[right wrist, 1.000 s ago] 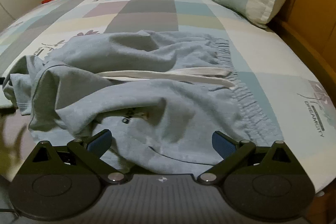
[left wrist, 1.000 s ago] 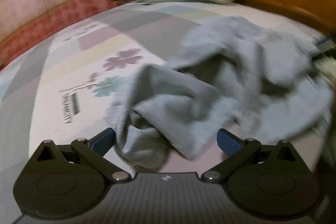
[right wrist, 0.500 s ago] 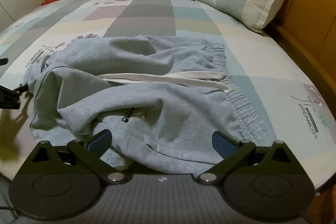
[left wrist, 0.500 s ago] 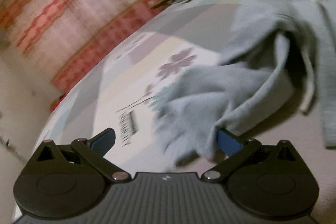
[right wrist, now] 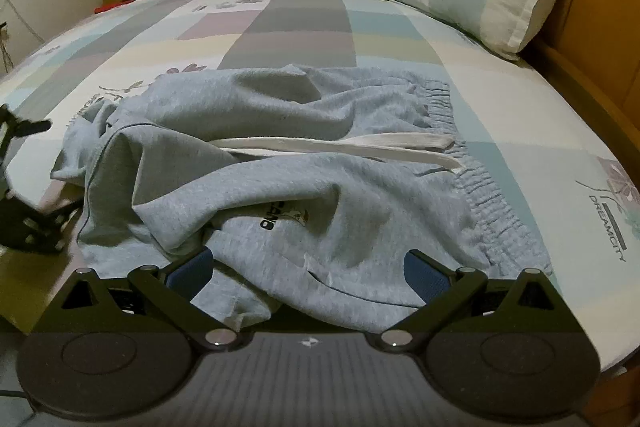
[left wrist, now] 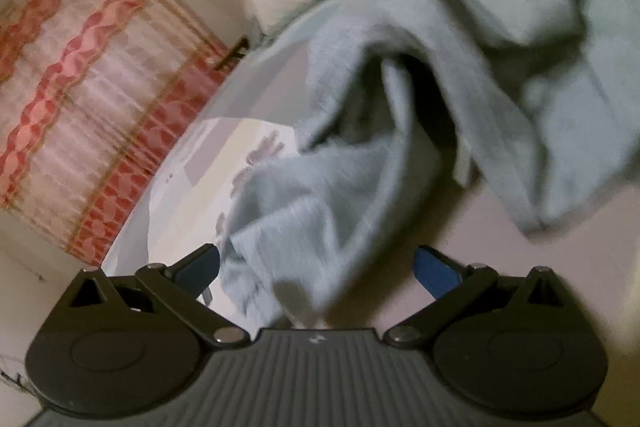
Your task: Fold clothes
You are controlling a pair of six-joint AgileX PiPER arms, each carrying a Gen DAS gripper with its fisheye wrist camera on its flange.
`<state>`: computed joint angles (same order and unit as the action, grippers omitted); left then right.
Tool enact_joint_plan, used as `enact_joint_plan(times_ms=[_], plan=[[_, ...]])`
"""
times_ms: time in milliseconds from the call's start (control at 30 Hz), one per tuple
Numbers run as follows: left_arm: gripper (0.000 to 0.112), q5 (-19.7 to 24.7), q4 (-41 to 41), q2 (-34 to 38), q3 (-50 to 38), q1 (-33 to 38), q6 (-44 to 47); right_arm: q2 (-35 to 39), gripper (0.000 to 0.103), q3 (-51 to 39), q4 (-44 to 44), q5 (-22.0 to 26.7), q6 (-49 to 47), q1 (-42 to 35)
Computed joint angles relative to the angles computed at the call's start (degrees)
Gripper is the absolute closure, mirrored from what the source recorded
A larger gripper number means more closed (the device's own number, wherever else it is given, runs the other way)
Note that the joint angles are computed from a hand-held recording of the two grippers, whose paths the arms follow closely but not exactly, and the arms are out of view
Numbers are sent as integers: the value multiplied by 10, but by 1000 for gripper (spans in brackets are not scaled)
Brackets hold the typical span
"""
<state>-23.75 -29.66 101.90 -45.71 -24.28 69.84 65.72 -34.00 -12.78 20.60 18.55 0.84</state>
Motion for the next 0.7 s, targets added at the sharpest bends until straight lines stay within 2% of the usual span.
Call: enact_joint_plan(times_ms=[67,133,267,333,367,433,567,600,700], plan=[[9,-2,-47,24,-41,-2,14,-5,0,0,25,2,-23,-8],[9,-7,-37,38,-61,4,-22,-5,0,1,37,1,-31,-12],[9,-71,-27,28,-49,21,-135,1,0,3,-9,3,13,-4],[9,-65,6,20,-48,45,-207,6,0,4,-2,2,6,-9],[9,-36,28,18,-56,59,-228,8,0,4,10,0,-5,-14],[9,2,24,26,-70,66,-206,15,0,4,28,-3,-20,-20],[9,55,-44,46,-97,66,-104,21,0,-1,26,-5,-15,-11],[9,61,-68,45,-100,68,-86,22,0,-2,16,-3,-9,-8],[9,36,-215,41,-107,61,-8,25,0,-5,-19,0,20,-2]])
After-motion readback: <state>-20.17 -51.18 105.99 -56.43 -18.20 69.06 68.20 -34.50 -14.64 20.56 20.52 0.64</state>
